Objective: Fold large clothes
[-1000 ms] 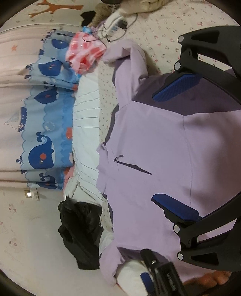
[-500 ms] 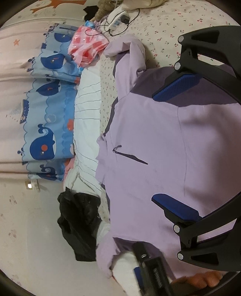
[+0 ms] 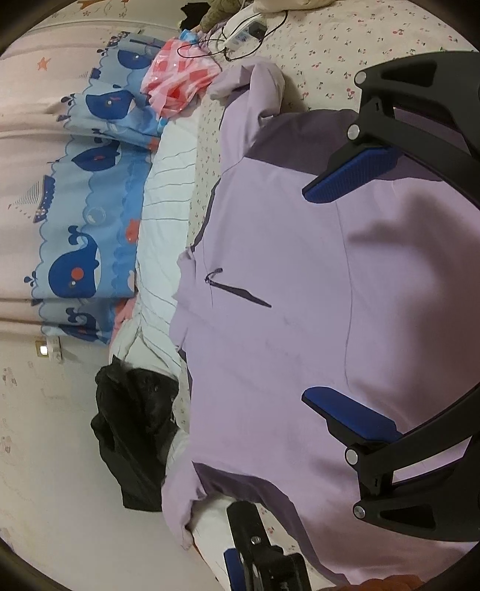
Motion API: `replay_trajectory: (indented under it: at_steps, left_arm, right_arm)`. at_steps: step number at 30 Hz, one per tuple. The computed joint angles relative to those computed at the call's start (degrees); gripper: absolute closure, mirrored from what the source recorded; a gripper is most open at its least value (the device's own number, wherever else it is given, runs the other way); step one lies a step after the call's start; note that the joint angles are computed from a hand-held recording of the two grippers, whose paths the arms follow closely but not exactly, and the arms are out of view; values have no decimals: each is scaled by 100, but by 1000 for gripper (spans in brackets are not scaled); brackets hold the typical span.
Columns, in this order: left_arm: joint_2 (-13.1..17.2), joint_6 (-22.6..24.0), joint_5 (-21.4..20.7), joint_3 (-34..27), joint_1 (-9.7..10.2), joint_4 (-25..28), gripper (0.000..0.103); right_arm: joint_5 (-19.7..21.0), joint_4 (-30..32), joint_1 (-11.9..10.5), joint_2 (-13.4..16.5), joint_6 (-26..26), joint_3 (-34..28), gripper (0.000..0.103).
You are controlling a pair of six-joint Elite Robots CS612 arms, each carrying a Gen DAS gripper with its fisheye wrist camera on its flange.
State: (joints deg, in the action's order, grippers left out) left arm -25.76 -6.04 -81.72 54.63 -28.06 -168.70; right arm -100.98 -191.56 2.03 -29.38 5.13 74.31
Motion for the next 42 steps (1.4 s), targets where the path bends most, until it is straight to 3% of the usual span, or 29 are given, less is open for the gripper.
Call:
replay_trajectory:
  at_steps: [33, 42]
  left_arm:
    - [11, 185, 60, 4, -28, 113, 7]
    - [82, -126, -214, -129, -22, 362, 7]
  right_arm:
    - [197, -135, -52, -96, 129, 132, 7]
    - [15, 13, -38, -114, 179, 105, 7]
